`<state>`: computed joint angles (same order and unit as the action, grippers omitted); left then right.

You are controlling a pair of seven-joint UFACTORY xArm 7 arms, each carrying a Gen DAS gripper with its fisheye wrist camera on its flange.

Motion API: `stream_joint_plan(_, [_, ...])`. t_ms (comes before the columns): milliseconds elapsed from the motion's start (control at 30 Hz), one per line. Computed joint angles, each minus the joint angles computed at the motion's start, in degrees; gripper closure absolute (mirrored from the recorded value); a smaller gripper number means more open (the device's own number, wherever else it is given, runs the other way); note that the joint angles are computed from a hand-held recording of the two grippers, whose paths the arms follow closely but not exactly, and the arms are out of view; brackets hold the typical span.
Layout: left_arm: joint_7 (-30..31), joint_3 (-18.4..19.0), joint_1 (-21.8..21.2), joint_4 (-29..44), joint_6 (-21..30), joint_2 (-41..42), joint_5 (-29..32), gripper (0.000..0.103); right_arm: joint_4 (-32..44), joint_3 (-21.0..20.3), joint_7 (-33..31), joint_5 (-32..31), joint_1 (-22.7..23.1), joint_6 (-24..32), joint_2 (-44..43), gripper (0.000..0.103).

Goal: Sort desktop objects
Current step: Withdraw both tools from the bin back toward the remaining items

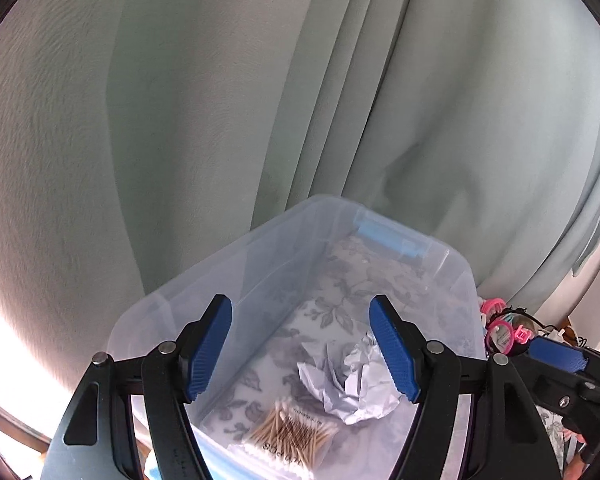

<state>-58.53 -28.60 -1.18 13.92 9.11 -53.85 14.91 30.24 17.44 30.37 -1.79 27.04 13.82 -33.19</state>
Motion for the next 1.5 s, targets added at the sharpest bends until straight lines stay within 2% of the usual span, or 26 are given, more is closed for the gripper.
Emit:
stream_joint_plan(200, [1.6, 1.2, 2.0, 0.6, -4.8, 3.0, -0.2, 0.031, 0.3, -0.3, -0.1, -0.1, -0.3, -0.4, 1.1, 0.014])
stream_joint_plan(300, [2.7, 0.3, 3.7, 1.7, -7.3, 5.4, -0.4, 0.031, 0.5, -0.5, -0.2, -0.2, -0.6, -0.5, 1.5, 0.014])
stream_joint_plan(600, [6.4, -1.8, 7.4, 5.6, -9.6, 11.3, -1.3, 0.031, 0.7, -0.9, -0.1, -0.2, -1.8, -0.4, 2.3, 0.014])
stream_joint_plan(867, [9.1, 2.0, -0.1, 5.4, -5.3, 8.5, -2.8, 0.031, -0.3, -1.6, 0.0, 0.2, -2.0, -0.7, 1.5, 0.014])
stream_joint_plan(1000, [9.2, 2.2, -3.2, 5.4, -4.8, 5.3, -3.4, 0.031, -2.2, -1.7, 0.3, 0.4, -2.2, -0.3, -1.4, 0.014])
stream_joint_plan(1067, [9.4, 1.8, -4.6, 6.1, -4.6, 5.0, -3.6, 0.026, -3.8, -1.3, 1.1, 0.3, -2.8, -0.3, -3.8, 0.014])
stream_joint_plan(1200, [9.2, 1.0, -8.3, 9.4, -2.1, 7.7, -4.7, 0.025, -7.8, -0.9, 3.0, 0.1, -3.9, 0.6, -10.0, 0.014])
stream_joint_plan(1267, [8.4, 1.1, -10.0, 10.3, -3.0, 9.5, -5.6, 0.024, -9.1, -0.7, 3.9, -0.2, -4.6, 2.1, -13.0, 0.012])
stream_joint_plan(1333, [7.7, 0.3, -11.1, 11.4, -4.2, 11.2, -5.8, 0.021, -10.9, -0.5, 4.9, -0.5, -5.3, 3.7, -16.8, 0.012])
stream_joint_plan(1400, [6.8, -2.7, -9.8, 13.1, -3.5, 12.2, -4.9, 0.016, -12.8, -0.6, 5.8, -0.8, -5.8, 5.2, -20.6, 0.011])
stream_joint_plan(1500, [5.9, -6.5, -8.1, 15.7, -3.3, 14.3, -2.8, 0.011, -14.6, 0.6, 7.8, -1.7, -7.7, 8.4, -25.8, 0.0])
